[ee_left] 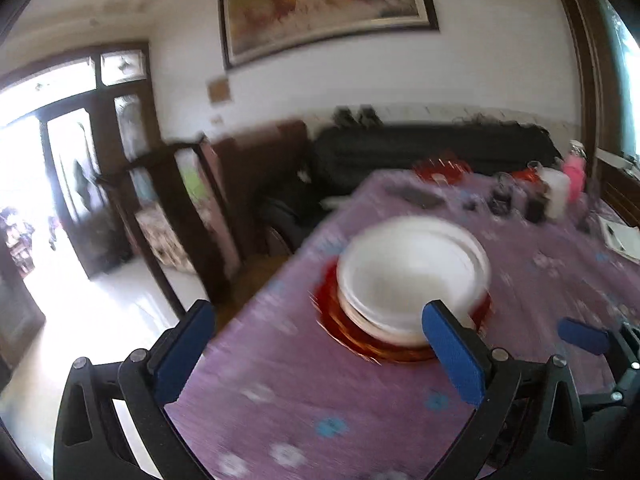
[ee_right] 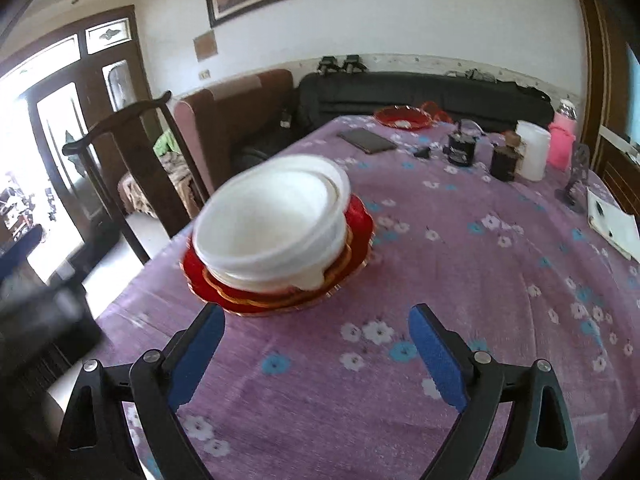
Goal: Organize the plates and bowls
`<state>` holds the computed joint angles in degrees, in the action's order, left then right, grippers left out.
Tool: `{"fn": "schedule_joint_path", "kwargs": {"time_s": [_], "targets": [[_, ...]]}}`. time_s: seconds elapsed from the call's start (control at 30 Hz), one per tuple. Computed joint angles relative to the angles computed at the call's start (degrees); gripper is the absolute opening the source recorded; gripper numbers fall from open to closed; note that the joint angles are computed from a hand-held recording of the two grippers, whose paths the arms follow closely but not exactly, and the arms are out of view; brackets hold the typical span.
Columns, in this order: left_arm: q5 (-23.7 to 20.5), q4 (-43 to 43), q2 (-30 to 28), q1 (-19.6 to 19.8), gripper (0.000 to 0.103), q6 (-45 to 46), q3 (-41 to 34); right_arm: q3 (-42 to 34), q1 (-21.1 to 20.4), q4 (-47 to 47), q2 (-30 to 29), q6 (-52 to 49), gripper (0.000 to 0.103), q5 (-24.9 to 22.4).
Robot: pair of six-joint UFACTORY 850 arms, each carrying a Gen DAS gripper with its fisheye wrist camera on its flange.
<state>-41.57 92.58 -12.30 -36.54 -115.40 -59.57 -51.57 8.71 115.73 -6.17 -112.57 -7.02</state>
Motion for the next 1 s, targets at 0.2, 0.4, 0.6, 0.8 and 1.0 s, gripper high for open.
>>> {"fn": "schedule_joint_path", "kwargs": {"time_s": [0.2,0.4,0.6,0.8,1.0], "targets": [[0.72,-3.38,-0.68,0.47,0.103,1.97,-0.52,0.49,-0.51,1.31,-0.53,-1.35,0.095,-0.17],[3.33,4.33,2.82,1.94,0.103,-11.57,3.27,1.21,0.09,15.23,0.20,-16.85,0.095,0.39],[2.40,10.73,6.08,1.70,0.103,-21.19,6.21,1.77,0.84,23.34,1.00,-26.84,0.095,-0.40],[7.14,11.64,5.64,3.63,0.103,-21.41,4.96,0.89,2.08,22.54,0.52,-28.04,0.095,1.55],[8.02,3.53,4.21,4.23,0.103,-12.13,3.01,0.40,2.92,20.39,0.42,-26.98,0.095,1.98]]}}
